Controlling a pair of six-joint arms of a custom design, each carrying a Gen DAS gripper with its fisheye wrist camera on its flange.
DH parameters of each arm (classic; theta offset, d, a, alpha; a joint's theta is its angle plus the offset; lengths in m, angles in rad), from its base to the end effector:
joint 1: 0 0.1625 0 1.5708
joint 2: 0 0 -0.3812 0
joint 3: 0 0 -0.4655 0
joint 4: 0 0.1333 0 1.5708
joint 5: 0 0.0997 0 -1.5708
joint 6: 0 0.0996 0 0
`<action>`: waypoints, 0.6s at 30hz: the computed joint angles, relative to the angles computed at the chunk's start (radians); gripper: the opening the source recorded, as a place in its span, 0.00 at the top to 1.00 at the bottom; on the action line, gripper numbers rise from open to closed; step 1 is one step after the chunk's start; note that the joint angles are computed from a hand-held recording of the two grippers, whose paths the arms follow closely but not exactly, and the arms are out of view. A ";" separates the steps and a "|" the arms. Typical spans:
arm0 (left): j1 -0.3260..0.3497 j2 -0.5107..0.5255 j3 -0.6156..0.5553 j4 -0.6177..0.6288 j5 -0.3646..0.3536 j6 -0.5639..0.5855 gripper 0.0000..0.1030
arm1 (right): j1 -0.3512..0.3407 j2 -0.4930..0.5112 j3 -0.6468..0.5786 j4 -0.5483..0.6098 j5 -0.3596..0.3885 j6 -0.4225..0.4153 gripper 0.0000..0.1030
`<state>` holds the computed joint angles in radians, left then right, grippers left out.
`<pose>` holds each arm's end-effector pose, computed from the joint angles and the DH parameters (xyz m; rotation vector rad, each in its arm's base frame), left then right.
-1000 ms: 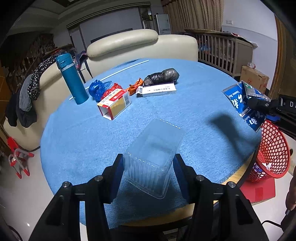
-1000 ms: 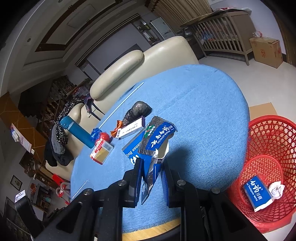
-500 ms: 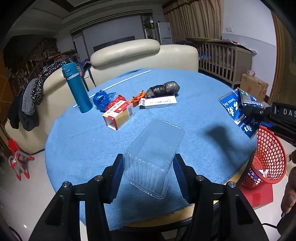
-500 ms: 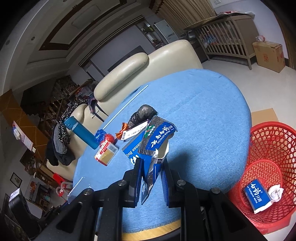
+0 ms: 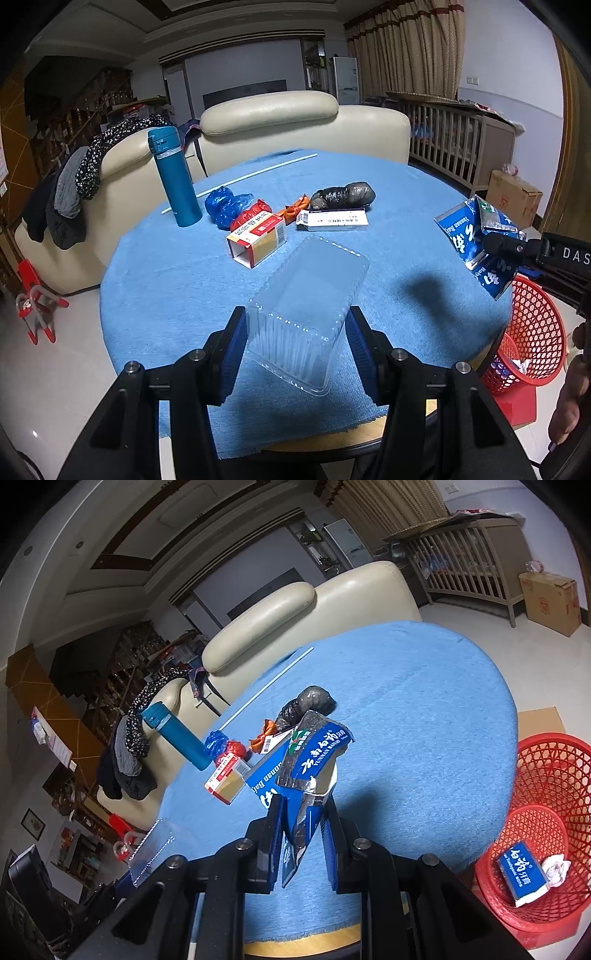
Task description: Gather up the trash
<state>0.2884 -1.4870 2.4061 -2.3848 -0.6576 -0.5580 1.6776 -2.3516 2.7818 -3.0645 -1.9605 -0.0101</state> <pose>-0.3299 -0.3191 0.1013 0.8987 2.1985 -0.8524 0.1252 -0.2719 0.2815 -0.1402 -2.4518 1.4566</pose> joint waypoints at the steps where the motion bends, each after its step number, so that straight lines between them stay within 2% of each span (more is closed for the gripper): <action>1: 0.001 -0.001 0.000 -0.001 0.001 0.001 0.46 | 0.003 -0.001 0.001 -0.001 -0.003 0.001 0.80; 18: 0.002 0.003 0.001 0.008 0.008 -0.016 0.46 | -0.021 -0.043 0.007 0.015 0.009 0.005 0.80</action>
